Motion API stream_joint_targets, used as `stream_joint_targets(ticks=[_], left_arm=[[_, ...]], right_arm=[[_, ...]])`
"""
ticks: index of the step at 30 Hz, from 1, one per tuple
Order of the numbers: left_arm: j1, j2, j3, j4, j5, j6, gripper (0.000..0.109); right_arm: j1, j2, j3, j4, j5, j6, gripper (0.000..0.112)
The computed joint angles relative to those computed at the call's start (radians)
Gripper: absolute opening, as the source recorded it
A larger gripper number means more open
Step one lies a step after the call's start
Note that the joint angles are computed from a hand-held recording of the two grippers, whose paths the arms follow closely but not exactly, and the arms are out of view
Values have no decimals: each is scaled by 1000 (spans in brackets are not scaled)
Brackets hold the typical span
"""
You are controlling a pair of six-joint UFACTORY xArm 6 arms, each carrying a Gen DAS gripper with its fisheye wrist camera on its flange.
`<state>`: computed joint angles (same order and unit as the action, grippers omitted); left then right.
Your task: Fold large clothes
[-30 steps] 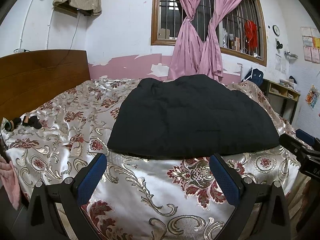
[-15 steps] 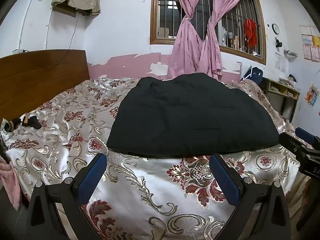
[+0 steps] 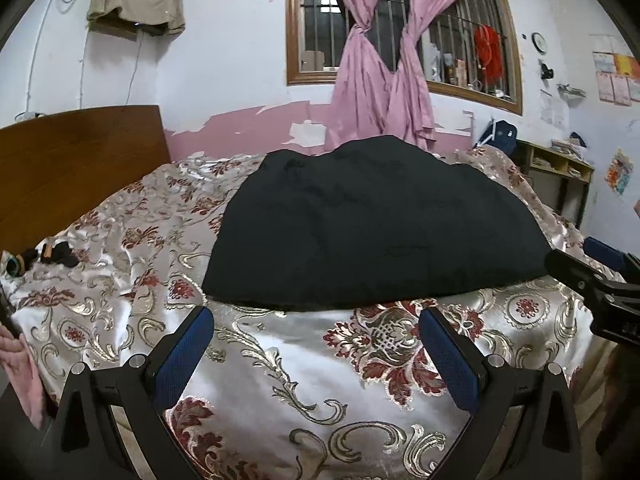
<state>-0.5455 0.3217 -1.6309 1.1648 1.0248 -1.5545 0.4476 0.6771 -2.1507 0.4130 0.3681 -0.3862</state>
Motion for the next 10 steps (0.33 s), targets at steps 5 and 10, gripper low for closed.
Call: stream_joint_targets(ticks=[5,10], left_arm=[[-3,12,-12,3,-14,30,103],[-8,18,-20,5,-10,40,103]], right_arm=[[-5,-1,3,20,3,-25,101],[-6,-1,4,28,6,-34,101]])
